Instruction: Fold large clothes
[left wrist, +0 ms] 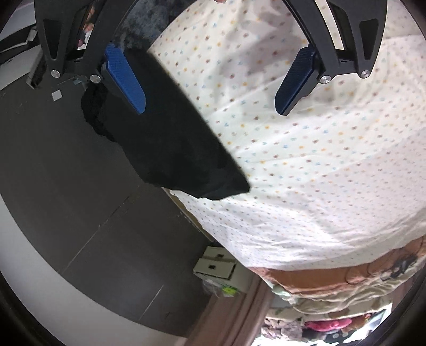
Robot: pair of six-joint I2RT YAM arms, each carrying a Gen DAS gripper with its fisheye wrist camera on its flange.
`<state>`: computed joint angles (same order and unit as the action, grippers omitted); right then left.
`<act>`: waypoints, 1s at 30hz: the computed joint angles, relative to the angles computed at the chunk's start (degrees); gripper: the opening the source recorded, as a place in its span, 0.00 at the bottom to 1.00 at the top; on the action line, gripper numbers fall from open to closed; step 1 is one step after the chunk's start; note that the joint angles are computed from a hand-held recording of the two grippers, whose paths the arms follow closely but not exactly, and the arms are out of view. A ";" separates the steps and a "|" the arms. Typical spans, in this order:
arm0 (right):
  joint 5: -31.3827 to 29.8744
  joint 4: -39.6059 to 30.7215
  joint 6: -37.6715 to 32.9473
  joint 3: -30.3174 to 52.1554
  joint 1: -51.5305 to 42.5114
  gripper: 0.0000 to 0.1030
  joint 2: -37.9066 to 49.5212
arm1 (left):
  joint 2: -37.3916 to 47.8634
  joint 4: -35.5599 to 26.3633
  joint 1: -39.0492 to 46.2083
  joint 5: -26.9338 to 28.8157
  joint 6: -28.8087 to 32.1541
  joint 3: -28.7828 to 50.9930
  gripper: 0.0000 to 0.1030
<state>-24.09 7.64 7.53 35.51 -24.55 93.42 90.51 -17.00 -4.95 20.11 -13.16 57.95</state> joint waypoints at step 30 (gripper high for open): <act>24.20 -20.69 18.49 -11.41 39.06 0.91 -42.07 | -35.61 -41.49 60.14 31.35 54.16 -7.86 0.99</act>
